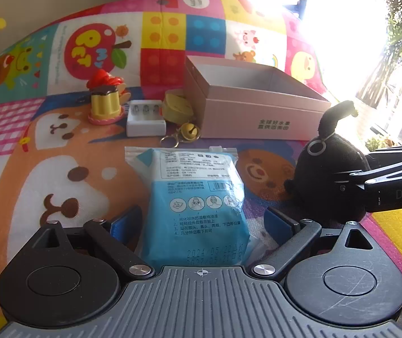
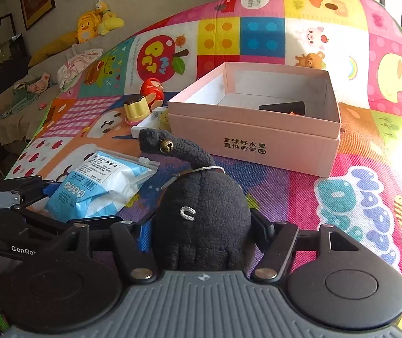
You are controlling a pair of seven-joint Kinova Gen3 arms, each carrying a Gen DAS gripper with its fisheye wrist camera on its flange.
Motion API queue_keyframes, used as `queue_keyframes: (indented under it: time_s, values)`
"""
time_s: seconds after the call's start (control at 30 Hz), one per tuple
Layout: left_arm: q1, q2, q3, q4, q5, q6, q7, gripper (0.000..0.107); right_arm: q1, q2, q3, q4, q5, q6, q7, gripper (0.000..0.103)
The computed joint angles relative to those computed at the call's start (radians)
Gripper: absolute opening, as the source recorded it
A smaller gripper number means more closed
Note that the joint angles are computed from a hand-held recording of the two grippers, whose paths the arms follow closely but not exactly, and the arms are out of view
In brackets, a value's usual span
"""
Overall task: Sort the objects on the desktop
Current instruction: 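Lift wipes pack with left gripper while right gripper carries plush bear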
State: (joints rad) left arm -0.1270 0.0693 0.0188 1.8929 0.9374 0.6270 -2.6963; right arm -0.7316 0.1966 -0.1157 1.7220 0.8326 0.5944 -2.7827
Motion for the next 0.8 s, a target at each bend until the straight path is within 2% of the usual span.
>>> queue_keyframes:
  time_s: [0.1, 0.17, 0.43, 0.6, 0.7, 0.8]
  values:
    - [0.000, 0.001, 0.000, -0.001, 0.000, 0.000, 0.000, 0.097, -0.035, 0.006, 0.008, -0.004, 0.078, 0.078, -0.058, 0.067]
    - [0.000, 0.002, 0.000, -0.002, 0.000, 0.000, 0.000, 0.097, -0.033, 0.010, 0.002, -0.005, 0.090, 0.100, -0.070, 0.067]
    - [0.006, 0.003, 0.003, -0.004, -0.024, -0.017, 0.022, 0.097, -0.037, 0.016, -0.010, 0.009, 0.137, 0.109, -0.128, 0.070]
    - [0.028, -0.004, 0.009, -0.005, -0.097, -0.066, 0.105, 0.096, -0.048, 0.017, -0.018, 0.015, 0.169, 0.132, -0.146, 0.071]
    - [0.041, -0.011, 0.013, -0.008, -0.148, -0.092, 0.160, 0.087, -0.053, 0.018, -0.023, 0.017, 0.187, 0.142, -0.153, 0.071]
    - [0.044, -0.018, 0.012, -0.011, -0.170, -0.094, 0.179, 0.068, -0.055, 0.023, -0.030, 0.007, 0.183, 0.159, -0.132, 0.071]
